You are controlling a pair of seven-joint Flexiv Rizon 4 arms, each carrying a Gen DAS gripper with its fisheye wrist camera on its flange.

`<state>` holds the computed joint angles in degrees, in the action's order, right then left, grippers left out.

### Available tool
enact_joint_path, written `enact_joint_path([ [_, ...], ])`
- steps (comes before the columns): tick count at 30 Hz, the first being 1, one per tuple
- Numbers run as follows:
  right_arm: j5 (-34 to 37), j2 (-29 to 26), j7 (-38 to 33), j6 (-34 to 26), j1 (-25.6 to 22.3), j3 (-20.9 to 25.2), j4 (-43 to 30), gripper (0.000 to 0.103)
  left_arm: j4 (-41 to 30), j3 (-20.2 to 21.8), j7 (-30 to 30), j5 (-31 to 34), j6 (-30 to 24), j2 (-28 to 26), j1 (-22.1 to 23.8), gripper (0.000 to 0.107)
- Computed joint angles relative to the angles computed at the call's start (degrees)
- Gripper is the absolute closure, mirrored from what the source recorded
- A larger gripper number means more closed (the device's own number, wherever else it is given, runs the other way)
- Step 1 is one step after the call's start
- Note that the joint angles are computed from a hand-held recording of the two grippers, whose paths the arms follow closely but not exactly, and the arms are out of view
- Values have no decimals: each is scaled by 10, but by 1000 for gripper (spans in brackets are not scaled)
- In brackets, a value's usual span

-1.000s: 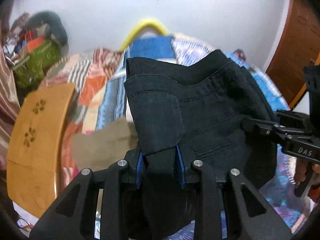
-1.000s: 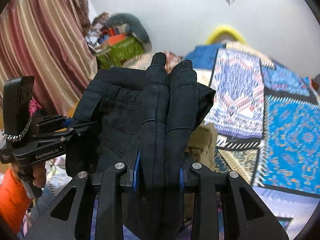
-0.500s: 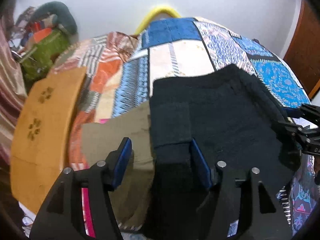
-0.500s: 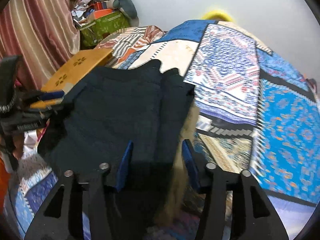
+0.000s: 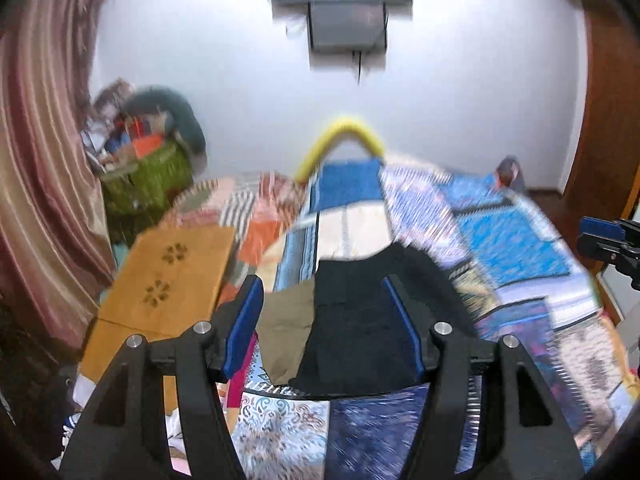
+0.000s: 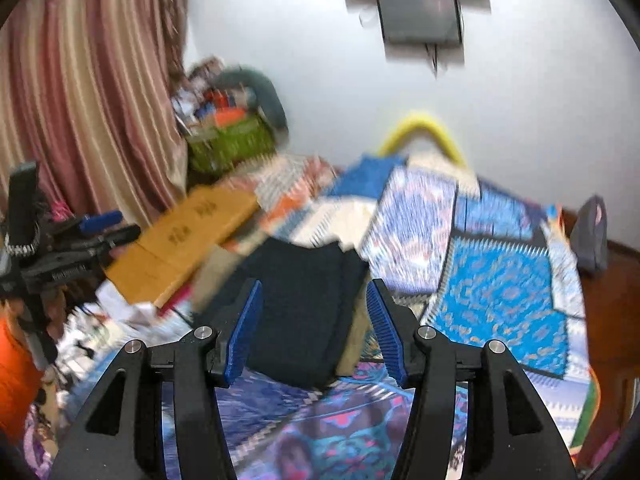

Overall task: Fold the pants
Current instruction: 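Lower the black pants onto the khaki pants and open both grippers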

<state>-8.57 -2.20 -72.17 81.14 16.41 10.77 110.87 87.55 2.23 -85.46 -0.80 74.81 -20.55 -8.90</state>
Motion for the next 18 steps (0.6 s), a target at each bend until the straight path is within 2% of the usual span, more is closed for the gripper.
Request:
enact_joint_path([
  [3, -71, 67, 68, 44, -4, 13, 47, 53, 72, -9, 5, -7, 45, 79, -3, 45],
  [5, -108, 94, 104, 74, -18, 29, 69, 53, 120, -25, 23, -34, 76, 128, 3, 45],
  [8, -218, 132, 202, 132, -95, 88, 101, 53, 185, -36, 50, -72, 117, 200, -3, 45],
  [10, -253, 157, 242, 164, -140, 123, 117, 53, 217, -36, 50, -70, 131, 245, -10, 45],
  [12, -266, 181, 275, 199, -196, 172, 131, 53, 244, -48, 18, -30, 140, 289, 3, 45],
  [14, -255, 202, 285, 222, -238, 210, 144, 53, 264, -75, -29, 25, 146, 329, 38, 45],
  [17, -222, 239, 291, 256, -336, 292, 160, 53, 303, -95, -70, 53, 159, 382, 62, 44],
  [18, -208, 256, 292, 263, -365, 316, 165, 53, 317, -98, -75, 55, 164, 396, 62, 40],
])
